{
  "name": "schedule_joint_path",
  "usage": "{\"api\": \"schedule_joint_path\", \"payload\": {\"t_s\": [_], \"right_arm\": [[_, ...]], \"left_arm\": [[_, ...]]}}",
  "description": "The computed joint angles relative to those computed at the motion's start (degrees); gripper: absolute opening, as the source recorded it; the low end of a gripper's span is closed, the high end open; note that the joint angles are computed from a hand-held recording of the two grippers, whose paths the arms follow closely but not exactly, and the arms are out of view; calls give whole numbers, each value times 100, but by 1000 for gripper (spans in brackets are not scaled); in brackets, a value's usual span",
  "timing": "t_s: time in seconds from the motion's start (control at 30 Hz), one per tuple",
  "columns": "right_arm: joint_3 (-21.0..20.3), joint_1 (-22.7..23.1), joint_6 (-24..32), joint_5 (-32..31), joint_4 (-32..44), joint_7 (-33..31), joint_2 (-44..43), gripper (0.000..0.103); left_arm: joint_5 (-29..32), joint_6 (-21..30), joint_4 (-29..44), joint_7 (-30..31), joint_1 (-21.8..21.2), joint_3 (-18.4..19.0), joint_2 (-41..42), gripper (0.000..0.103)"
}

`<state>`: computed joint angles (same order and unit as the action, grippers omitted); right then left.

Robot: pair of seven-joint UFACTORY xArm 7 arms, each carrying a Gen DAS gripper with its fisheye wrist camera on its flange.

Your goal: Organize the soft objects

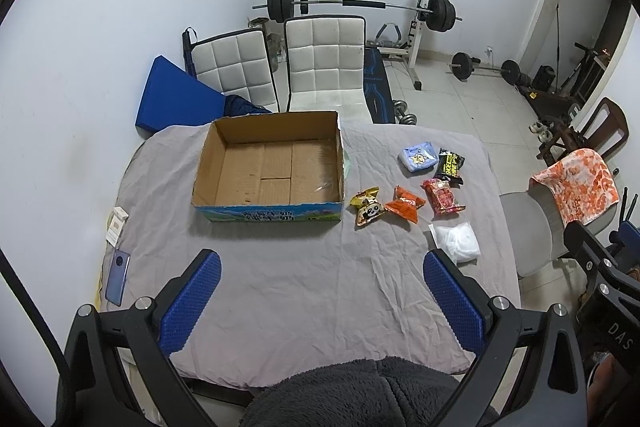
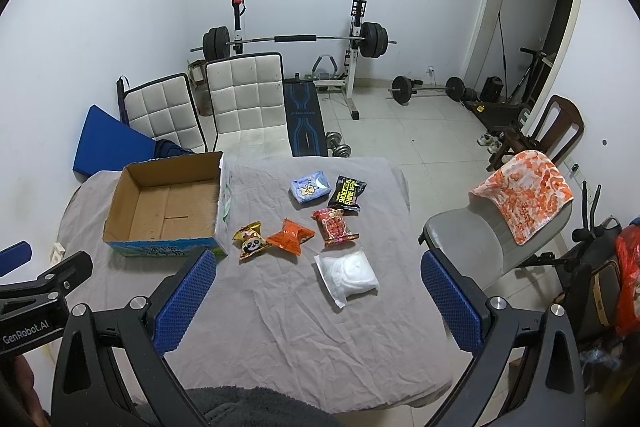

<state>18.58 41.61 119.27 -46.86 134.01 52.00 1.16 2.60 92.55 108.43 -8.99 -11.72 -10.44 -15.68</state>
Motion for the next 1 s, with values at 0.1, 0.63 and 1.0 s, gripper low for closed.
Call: {"api": "schedule_joint_path", "payload": {"t_s": [0.1,0.63,1.0], "right_arm": [[-3,21,26,-25,2,25,-20,103],[-896,-1518,-1090,2256,-2755,68,-1681,103],[-2470,-2401,-3331,4010,-6303,-2158,-1933,103]], "left_arm": [[6,-2,-19,-23,-18,-26,-16,103],[-8,-150,-353,-237,-369,-301,344,103],[217,-606,-705,-599,-1015,-228,1933,103]]}}
